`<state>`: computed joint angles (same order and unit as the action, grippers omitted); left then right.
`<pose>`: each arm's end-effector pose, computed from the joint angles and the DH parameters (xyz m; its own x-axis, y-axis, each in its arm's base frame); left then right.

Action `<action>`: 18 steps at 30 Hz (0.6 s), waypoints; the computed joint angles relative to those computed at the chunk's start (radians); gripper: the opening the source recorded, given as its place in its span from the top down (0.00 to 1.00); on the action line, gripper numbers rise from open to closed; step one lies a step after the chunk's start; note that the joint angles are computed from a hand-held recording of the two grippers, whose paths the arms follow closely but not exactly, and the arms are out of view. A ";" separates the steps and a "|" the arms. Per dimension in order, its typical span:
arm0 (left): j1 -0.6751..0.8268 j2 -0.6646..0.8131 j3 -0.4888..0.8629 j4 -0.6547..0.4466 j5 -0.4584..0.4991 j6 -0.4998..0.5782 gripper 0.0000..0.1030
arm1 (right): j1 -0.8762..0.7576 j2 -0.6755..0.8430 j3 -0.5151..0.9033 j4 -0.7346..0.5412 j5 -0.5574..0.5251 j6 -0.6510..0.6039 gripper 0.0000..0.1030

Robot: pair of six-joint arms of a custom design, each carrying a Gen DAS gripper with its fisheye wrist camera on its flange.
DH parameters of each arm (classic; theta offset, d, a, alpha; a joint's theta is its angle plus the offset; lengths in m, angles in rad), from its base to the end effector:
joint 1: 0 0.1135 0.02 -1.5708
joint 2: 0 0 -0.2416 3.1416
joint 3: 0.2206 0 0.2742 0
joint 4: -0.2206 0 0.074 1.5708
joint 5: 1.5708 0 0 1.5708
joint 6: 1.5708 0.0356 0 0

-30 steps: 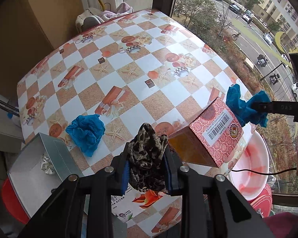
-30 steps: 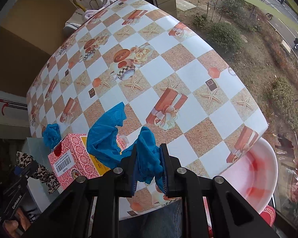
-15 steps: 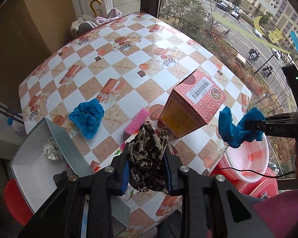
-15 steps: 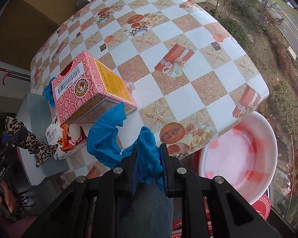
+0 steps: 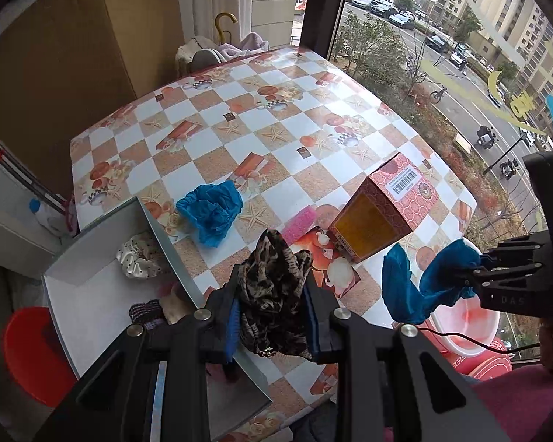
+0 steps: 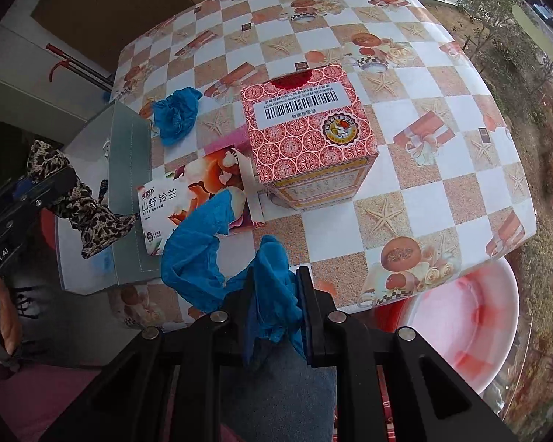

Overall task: Organize soft objects
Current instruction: 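Carry the leopard scarf and blue glove over the white box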

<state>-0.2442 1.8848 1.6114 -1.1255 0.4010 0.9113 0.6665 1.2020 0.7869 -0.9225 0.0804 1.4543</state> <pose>0.3719 -0.1070 0.2236 -0.3586 0.8392 -0.4088 0.9316 0.3492 -0.1005 0.1804 0.1382 0.1793 -0.6865 0.7196 -0.1045 0.6896 0.6898 0.2204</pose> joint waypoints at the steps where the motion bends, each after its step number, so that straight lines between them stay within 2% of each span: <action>1: 0.012 0.008 0.012 -0.002 0.002 -0.006 0.70 | -0.008 0.025 0.025 0.003 -0.001 -0.026 0.80; 10: 0.133 0.088 0.107 -0.002 0.005 -0.070 0.70 | -0.070 0.259 0.273 0.002 -0.015 -0.268 0.80; 18: 0.205 0.131 0.143 0.015 -0.010 -0.120 0.70 | -0.103 0.447 0.495 -0.009 -0.038 -0.422 0.80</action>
